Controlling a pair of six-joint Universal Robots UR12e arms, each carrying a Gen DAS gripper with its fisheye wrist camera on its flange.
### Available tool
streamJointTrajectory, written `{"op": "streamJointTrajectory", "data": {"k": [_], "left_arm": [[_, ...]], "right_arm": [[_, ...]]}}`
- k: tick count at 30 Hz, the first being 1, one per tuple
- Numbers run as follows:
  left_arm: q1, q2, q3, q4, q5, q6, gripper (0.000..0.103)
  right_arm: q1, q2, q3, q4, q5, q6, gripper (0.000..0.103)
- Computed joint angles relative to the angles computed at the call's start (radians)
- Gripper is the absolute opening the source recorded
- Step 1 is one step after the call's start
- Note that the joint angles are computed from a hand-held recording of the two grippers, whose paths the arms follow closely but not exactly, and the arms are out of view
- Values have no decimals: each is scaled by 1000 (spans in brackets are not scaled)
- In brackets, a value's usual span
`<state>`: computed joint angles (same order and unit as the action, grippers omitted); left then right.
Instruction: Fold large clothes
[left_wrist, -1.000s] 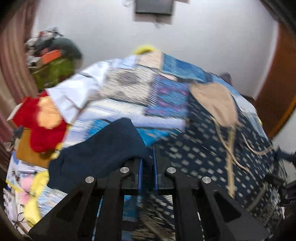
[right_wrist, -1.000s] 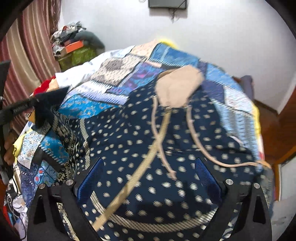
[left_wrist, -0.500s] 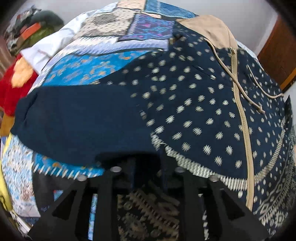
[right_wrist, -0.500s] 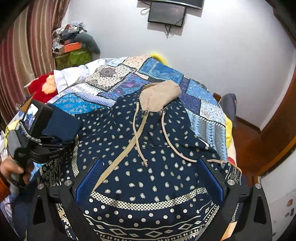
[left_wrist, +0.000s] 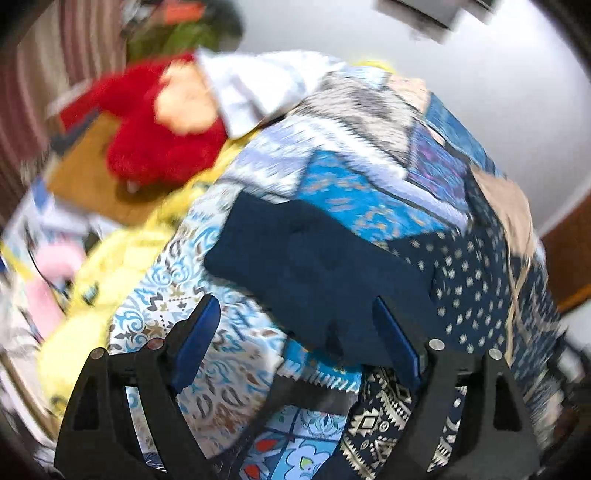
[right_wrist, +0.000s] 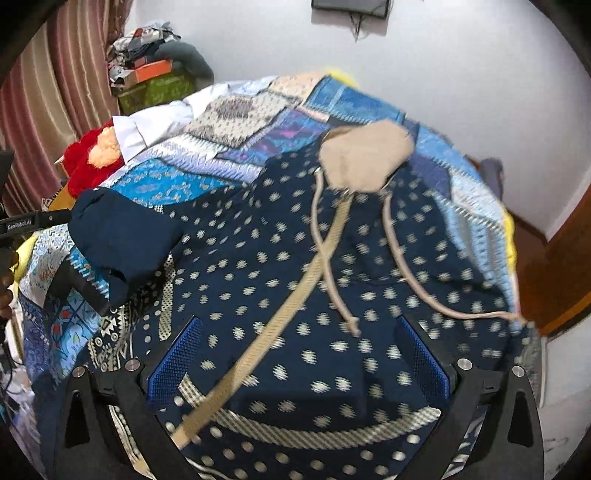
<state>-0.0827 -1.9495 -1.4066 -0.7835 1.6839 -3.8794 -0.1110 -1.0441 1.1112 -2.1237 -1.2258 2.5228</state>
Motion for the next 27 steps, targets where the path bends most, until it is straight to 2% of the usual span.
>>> {"op": "streamJointTrajectory", "data": {"k": [4,6,8,9,11,12,13,15,20,23,27], "left_arm": [[44,-8,-30,39,-103,-94,79],[44,-23,-26,68,-79,-108,79],[29,-43,9,42,3,-78,62],[20,-59,39,1,48,-53,47],[5,-82,85,-59,128,4,36],[-5,-93,108,-81,170,33,25],[-20,-107,137,-110,228,73,7],[-35,-120,169,-118,281,132,7],[-75,-139,264,-47,293,236,7],[-110,-174,366,-7,289,318,7],[-158,-250,545,-6,254,413,7]], "right_arm": [[8,37,-52,82,6,36,103],[9,54,-76,118,10,59,103],[9,65,-93,142,16,72,103],[7,69,-99,148,17,81,103],[5,74,-105,152,16,93,103],[2,75,-106,152,16,98,103],[-2,76,-108,151,14,102,103],[-12,73,-106,139,16,115,103],[-44,63,-102,106,24,147,103],[-70,56,-103,96,46,180,103],[-109,42,-96,80,92,224,103]]}}
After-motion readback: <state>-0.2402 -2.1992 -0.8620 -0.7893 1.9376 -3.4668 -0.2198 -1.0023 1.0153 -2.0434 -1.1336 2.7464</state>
